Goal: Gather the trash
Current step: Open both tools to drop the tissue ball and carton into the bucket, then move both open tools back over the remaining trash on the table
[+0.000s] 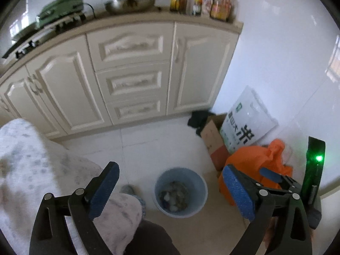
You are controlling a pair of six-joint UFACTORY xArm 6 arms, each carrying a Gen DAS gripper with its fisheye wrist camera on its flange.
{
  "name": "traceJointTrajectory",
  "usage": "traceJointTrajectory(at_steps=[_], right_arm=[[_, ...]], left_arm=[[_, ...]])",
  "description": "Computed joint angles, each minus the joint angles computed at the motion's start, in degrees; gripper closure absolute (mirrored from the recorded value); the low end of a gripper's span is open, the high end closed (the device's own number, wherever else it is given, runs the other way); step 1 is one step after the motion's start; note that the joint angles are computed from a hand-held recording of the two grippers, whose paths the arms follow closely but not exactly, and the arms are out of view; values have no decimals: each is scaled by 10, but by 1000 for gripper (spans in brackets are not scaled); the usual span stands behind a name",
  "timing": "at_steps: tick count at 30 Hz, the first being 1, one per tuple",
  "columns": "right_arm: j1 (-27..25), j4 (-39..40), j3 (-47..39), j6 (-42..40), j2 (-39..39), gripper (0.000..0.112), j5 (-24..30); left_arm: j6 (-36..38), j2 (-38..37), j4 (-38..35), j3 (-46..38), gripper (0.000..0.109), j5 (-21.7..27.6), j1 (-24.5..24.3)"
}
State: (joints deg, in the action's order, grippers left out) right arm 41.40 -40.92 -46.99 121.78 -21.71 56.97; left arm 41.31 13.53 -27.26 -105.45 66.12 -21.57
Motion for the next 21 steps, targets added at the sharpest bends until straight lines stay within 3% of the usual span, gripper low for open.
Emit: traceJointTrajectory(at_steps=[9,21], right_arm=[[55,-41,-205,-75,106,9,107],[91,-91,-601,-256,368,9,149]], left_arm=[[117,-113,-145,76,7,21,162],[242,-146,-294,74,6,128,444]])
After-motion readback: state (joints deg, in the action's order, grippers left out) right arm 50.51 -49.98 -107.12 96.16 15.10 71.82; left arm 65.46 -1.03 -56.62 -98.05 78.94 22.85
